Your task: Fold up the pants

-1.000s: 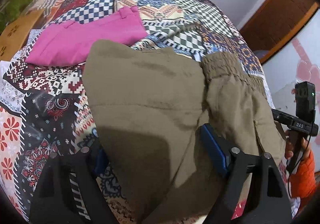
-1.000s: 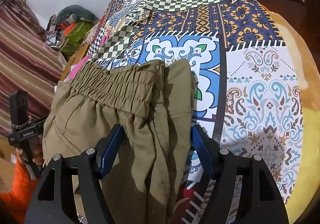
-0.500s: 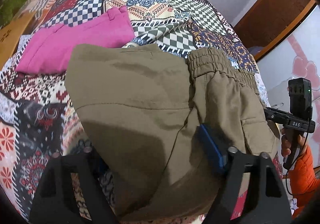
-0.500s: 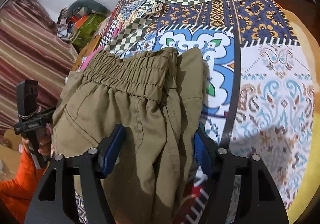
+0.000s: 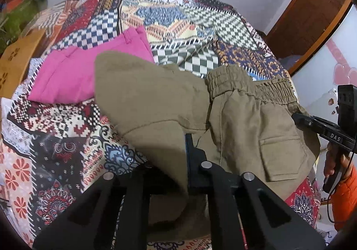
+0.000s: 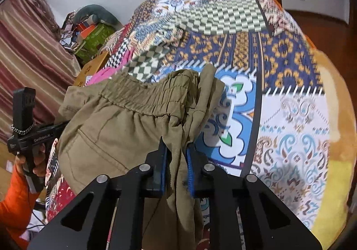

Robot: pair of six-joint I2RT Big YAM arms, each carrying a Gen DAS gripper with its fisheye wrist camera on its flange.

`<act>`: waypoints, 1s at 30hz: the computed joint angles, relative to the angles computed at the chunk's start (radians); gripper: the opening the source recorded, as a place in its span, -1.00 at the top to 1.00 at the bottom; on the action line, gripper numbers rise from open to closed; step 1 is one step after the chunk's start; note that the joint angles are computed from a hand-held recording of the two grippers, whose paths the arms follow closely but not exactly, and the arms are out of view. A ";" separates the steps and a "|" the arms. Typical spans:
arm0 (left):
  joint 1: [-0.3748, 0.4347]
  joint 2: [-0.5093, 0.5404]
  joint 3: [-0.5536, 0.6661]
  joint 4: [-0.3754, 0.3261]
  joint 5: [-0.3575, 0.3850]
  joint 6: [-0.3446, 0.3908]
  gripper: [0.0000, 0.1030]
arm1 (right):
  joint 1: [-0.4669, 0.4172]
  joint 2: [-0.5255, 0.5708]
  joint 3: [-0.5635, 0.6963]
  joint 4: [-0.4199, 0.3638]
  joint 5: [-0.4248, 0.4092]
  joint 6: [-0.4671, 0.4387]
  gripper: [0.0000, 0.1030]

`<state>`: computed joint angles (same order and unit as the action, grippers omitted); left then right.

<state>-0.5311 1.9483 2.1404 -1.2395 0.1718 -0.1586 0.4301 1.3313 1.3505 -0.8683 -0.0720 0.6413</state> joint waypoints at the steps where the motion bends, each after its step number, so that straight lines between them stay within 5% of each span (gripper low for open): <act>1: -0.001 -0.007 -0.004 0.008 -0.002 -0.002 0.86 | 0.004 0.000 0.008 -0.005 0.014 -0.007 0.78; 15: -0.039 -0.077 0.030 0.067 -0.084 0.051 0.91 | 0.053 0.026 0.156 -0.033 0.136 -0.102 0.82; 30: 0.028 -0.021 0.233 0.061 -0.126 0.050 0.91 | 0.061 0.153 0.378 -0.021 0.177 -0.201 0.82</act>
<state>-0.5036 1.9273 2.3736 -1.1790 0.0462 -0.1088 0.4913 1.4845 1.7285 -0.8895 0.1054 0.4407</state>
